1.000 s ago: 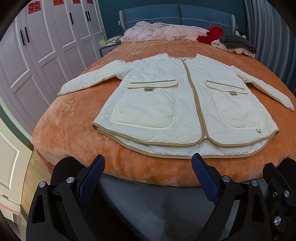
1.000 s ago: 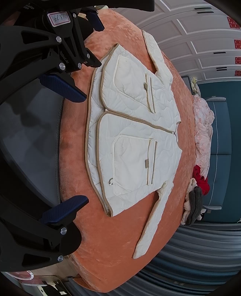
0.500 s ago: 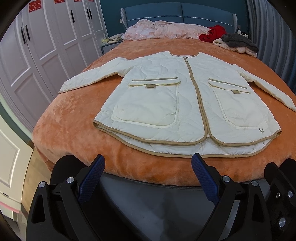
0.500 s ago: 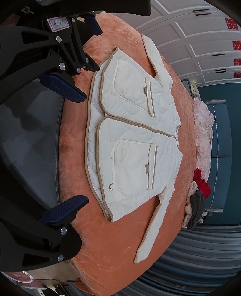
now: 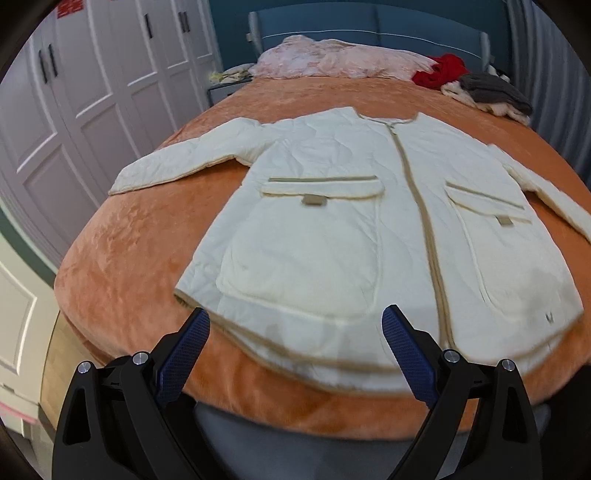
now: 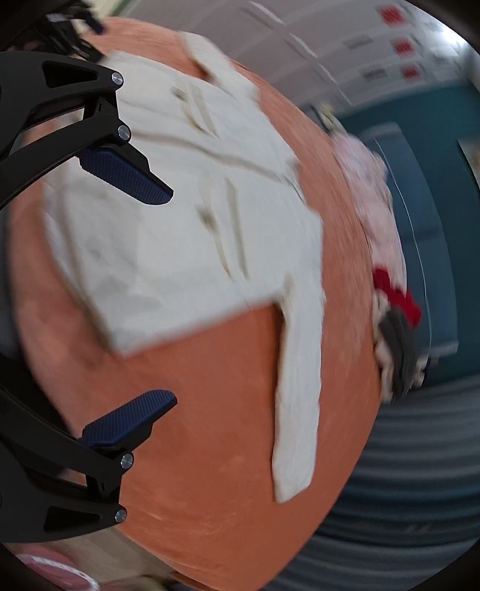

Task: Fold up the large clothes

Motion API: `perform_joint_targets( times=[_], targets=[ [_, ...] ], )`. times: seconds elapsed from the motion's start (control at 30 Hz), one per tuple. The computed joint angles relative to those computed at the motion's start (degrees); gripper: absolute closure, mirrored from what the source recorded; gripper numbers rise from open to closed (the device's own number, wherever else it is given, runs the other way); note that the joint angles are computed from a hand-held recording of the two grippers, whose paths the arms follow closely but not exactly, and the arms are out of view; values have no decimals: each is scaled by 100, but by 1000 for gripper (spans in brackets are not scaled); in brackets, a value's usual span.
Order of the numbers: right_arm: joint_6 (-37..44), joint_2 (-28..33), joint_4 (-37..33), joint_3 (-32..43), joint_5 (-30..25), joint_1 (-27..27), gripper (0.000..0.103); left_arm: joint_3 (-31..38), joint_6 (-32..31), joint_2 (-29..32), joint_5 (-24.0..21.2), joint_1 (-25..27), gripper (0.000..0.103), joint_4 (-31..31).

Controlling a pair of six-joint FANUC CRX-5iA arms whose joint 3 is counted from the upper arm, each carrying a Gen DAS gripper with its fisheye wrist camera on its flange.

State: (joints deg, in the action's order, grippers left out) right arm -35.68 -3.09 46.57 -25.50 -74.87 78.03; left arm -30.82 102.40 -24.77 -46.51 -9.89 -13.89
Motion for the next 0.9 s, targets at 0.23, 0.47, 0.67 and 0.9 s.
perform_joint_targets(
  times=[0.23,0.47,0.67,0.9],
  targets=[
    [-865,-1197,43,-1476,515,-1522,5,500,1217,760,136,17,12,-602],
    [-1255,-1552,112,-2221,1108,-2877,5,1094,1482,1579,-197,-146,12,-1051],
    [-1977,-1422,571,-2588,2120,-3621,28,1148,1268,1864,-19,27,12,-747],
    [-2759,-1251,2370,-2528,3114,-4450,86,1316,1385,2095,-32,22,12,-999]
  ],
)
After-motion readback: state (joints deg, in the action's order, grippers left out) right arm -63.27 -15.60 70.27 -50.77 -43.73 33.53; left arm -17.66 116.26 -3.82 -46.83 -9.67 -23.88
